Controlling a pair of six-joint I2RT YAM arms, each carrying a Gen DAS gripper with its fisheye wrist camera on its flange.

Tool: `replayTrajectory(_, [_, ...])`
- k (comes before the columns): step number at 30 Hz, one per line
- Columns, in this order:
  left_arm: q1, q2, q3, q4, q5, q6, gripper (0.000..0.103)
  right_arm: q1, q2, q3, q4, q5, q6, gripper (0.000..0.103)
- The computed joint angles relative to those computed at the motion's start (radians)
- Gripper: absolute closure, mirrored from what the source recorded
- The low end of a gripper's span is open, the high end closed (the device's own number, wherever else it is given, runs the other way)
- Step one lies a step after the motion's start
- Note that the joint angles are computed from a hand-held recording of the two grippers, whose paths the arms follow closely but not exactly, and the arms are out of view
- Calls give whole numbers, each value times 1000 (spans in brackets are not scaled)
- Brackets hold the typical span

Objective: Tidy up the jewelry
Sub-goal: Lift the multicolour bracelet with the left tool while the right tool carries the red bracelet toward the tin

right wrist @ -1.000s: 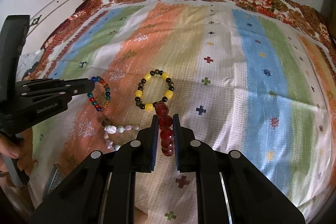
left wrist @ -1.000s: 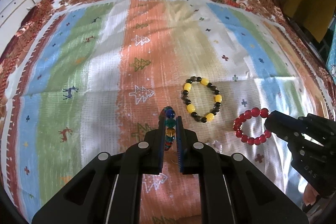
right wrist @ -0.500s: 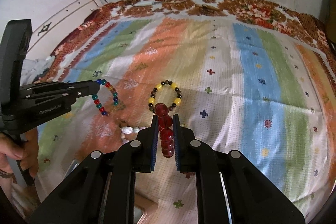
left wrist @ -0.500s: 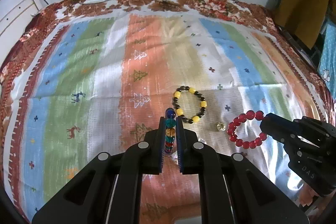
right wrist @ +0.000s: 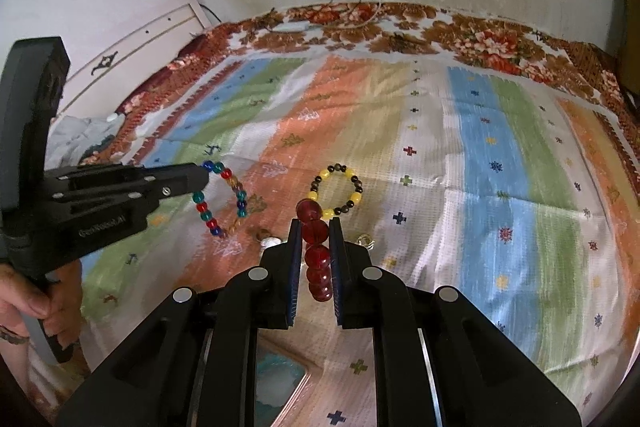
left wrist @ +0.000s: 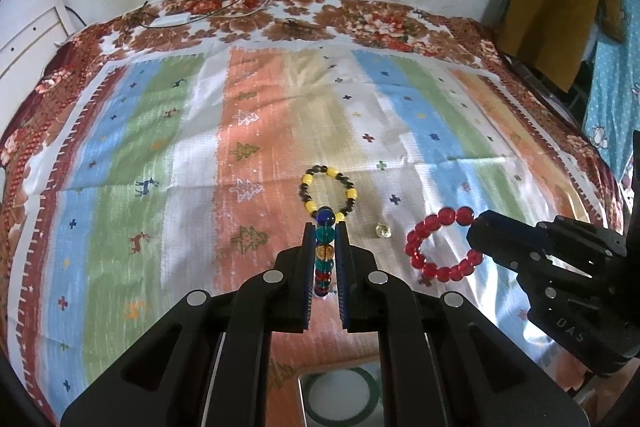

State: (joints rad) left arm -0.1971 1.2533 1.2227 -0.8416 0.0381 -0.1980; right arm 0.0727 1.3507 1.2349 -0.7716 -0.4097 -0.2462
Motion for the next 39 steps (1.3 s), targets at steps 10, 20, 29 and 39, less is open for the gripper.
replayTrajectory(10, [-49, -104, -41, -28, -18, -36, 94, -8, -88, -42, -43, -45, -15, 89])
replayTrajectory(20, [-104, -177, -72, -52, -48, -62, 94, -33, -154, -77, -76, -76, -25, 89])
replayTrajectory(29, [-173, -236, -96, -77, -95, -95, 94, -46, -212, -101, -119, -114, -41, 89])
replayTrajectory(39, [-205, -298, -130, -101, -121, -139, 94, -66, -283, -145, -175, -133, -71, 89])
